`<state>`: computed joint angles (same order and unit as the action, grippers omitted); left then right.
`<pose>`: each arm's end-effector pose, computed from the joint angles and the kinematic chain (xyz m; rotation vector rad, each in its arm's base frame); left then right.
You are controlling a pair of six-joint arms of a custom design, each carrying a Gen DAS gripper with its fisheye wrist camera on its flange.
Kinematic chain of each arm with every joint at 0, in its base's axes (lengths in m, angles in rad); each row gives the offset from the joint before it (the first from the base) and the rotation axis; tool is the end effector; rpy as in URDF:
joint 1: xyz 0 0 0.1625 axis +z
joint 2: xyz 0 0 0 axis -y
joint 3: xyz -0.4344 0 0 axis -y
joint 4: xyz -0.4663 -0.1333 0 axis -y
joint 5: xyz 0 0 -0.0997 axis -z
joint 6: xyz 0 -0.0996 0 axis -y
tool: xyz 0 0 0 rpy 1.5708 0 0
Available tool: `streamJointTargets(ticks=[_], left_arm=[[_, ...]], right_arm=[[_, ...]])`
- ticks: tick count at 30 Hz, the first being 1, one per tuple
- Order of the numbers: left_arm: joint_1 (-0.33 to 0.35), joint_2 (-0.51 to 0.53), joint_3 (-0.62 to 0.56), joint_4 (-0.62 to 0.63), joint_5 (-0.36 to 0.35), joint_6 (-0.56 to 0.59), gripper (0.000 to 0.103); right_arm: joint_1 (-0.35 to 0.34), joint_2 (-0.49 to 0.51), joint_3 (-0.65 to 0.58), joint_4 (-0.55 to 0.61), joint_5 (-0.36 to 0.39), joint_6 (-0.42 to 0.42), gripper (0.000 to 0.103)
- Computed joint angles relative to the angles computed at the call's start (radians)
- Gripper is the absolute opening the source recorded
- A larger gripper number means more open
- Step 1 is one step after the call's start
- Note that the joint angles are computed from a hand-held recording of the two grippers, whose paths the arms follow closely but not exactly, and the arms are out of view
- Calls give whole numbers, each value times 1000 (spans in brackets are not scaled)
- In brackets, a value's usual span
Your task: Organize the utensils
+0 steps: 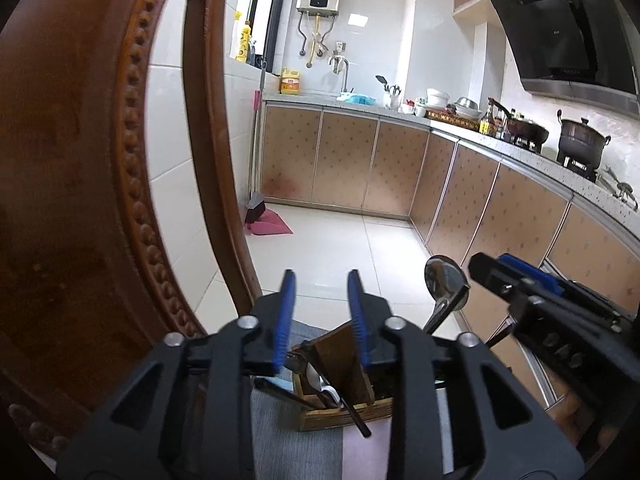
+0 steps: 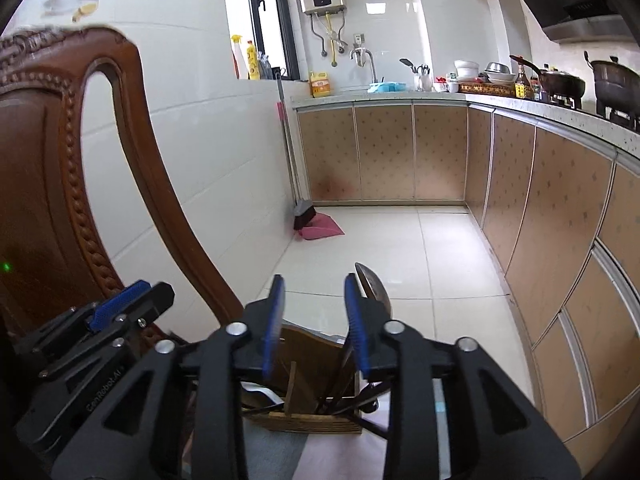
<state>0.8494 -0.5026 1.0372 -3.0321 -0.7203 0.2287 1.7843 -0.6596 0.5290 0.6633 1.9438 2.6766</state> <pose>-0.4343 -0.8090 0.1744 0.5658 2.1929 -1.3142 0.2717 -0.7954 0.3564 0.5452 -2.3089 1.2811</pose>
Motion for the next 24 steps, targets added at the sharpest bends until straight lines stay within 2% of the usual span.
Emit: streamJointTargets(ticks=[4,6,12,16,18,19,21,24], left_arm=[[-20,-44,78,-79,10,30,49],[-37,-72,137,-140,28,63,58],[-100,-169,357,-311,100,123,87],[-147,-243,519,-352,139,80,96],[-177,-273,594,-371,181,47,98],[-190,-287,629,-376,195,30,99],[-213,-317,694,-367,219,-14,99],[-253,-363,786,-312,256,-101,99]], right_arm=[[4,-126,173,-79,-54,29,51],[11,-200,273,-130,-64,33,55],[15,-416,567,-253,-72,23,76],[2,-563,777,-298,-73,13,89],[6,-616,863,-331,-32,-5,95],[13,-644,914,-360,12,-19,100],[21,-711,1025,-432,71,-38,100],[34,-768,1121,-476,142,-35,100]])
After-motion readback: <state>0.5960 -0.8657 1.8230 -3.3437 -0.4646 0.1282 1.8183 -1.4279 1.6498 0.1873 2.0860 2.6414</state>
